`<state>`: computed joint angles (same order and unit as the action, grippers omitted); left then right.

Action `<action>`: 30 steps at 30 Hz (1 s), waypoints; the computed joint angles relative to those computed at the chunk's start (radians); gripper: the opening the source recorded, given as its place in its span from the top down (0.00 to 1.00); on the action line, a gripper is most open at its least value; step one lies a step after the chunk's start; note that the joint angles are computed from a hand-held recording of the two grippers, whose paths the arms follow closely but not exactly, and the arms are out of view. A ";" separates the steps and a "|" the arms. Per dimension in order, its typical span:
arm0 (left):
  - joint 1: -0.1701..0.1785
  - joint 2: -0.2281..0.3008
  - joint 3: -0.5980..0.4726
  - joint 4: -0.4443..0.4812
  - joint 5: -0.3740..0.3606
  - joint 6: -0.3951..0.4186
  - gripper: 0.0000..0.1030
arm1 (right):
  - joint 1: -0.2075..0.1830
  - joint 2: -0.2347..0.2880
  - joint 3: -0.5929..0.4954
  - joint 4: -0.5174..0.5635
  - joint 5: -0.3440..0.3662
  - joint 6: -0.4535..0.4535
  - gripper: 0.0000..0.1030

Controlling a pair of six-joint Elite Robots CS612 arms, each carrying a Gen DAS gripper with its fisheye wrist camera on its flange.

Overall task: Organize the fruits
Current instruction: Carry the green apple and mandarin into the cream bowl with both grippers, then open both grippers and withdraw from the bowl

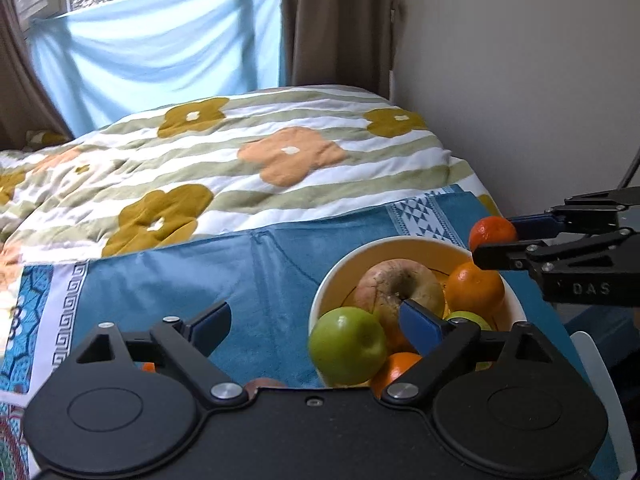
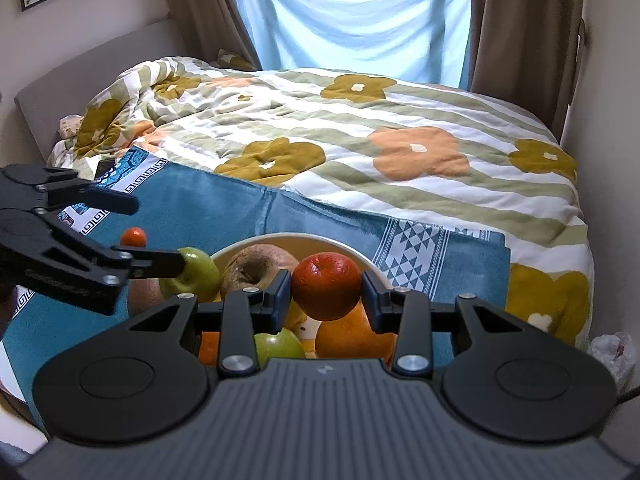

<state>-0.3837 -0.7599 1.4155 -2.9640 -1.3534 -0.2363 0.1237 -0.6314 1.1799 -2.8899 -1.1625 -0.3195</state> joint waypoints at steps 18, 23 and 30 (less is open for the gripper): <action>-0.008 -0.041 0.063 0.051 0.103 -0.125 0.09 | -0.003 0.102 -0.165 0.130 0.056 -0.079 0.49; -0.011 -0.042 0.070 0.064 0.116 -0.156 0.09 | -0.008 0.115 -0.179 0.142 0.059 -0.064 0.45; -0.016 -0.050 0.084 0.076 0.140 -0.168 0.09 | -0.017 0.106 -0.141 0.056 0.053 0.039 0.06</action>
